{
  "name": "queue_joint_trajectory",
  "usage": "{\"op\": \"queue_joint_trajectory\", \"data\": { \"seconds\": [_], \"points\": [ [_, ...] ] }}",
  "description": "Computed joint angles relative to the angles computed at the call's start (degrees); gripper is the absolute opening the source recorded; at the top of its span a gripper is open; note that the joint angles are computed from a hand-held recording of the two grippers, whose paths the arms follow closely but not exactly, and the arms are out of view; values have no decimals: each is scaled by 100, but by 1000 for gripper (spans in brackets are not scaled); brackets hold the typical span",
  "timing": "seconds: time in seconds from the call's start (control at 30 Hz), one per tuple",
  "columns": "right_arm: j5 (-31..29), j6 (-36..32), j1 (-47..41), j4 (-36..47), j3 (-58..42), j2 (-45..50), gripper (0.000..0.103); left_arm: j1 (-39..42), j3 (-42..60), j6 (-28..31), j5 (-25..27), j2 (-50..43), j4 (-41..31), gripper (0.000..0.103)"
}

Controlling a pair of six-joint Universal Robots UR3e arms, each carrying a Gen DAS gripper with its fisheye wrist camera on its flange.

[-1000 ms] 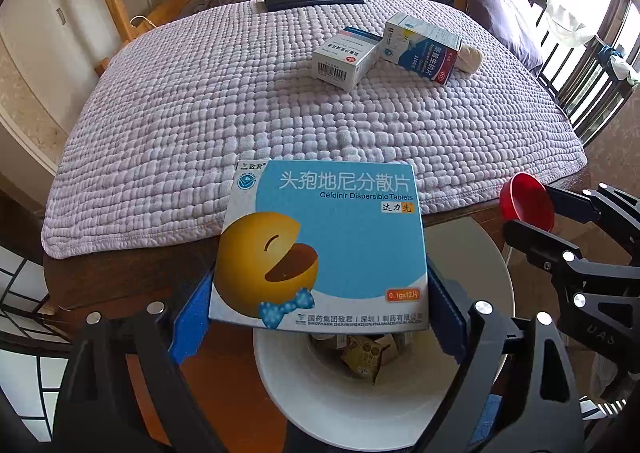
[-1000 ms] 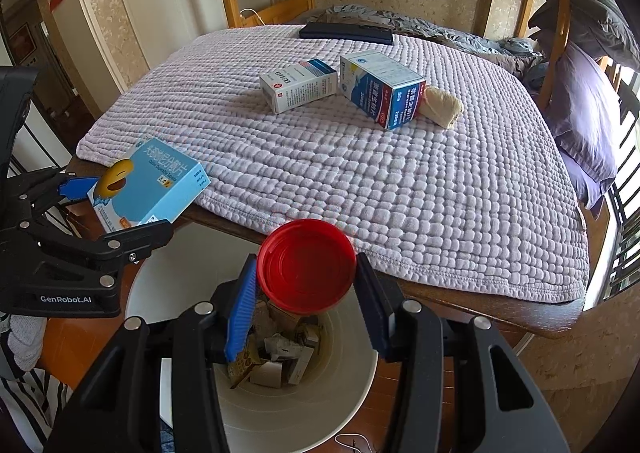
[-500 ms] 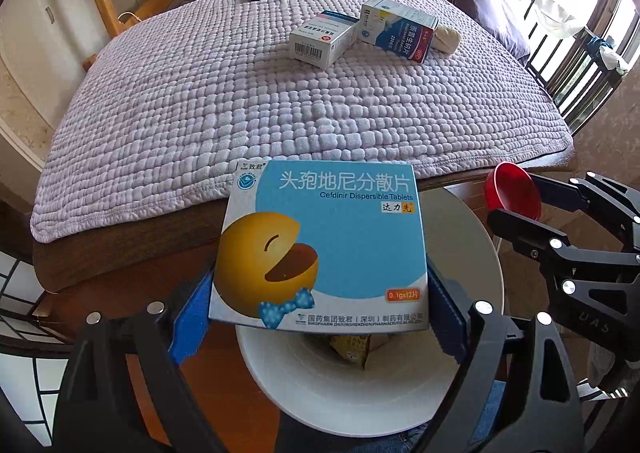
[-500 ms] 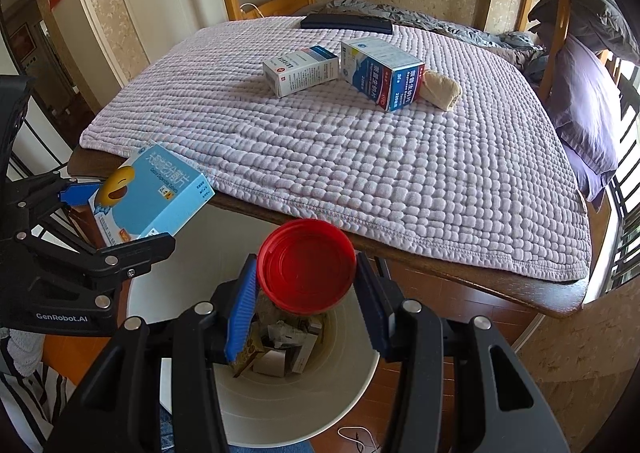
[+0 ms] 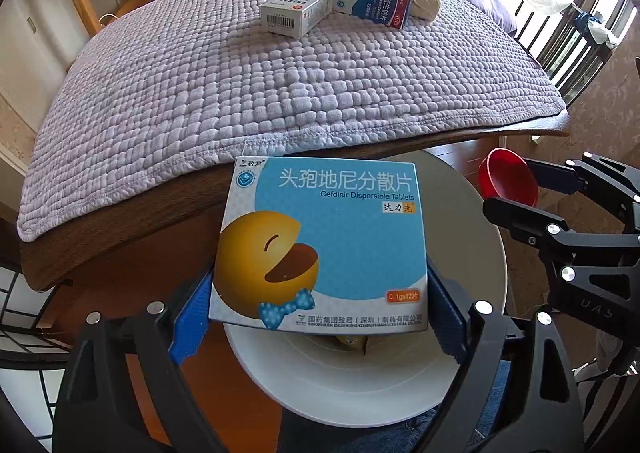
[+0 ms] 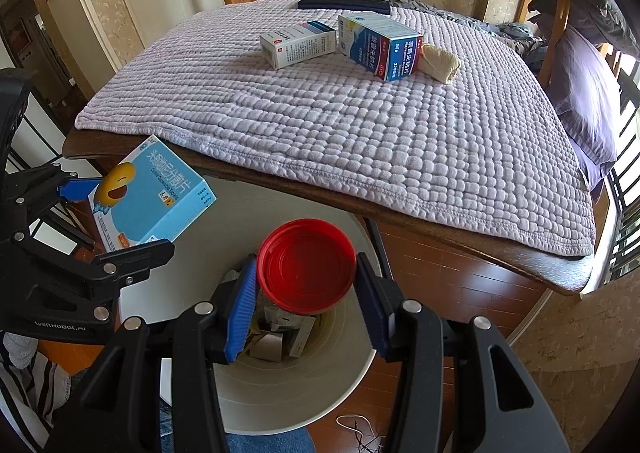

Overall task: Collect trash
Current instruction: 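Lower the held blue box and red cap into the white bin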

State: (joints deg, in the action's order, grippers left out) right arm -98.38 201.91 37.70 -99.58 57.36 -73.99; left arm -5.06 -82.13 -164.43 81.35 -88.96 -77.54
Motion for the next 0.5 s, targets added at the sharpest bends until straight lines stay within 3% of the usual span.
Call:
{"op": "queue_joint_trajectory", "data": {
  "seconds": [0.5],
  "points": [
    [46,-48,-42,-25,84,-73,47,18,-18,-55,-8,100,-71,92]
  ]
}}
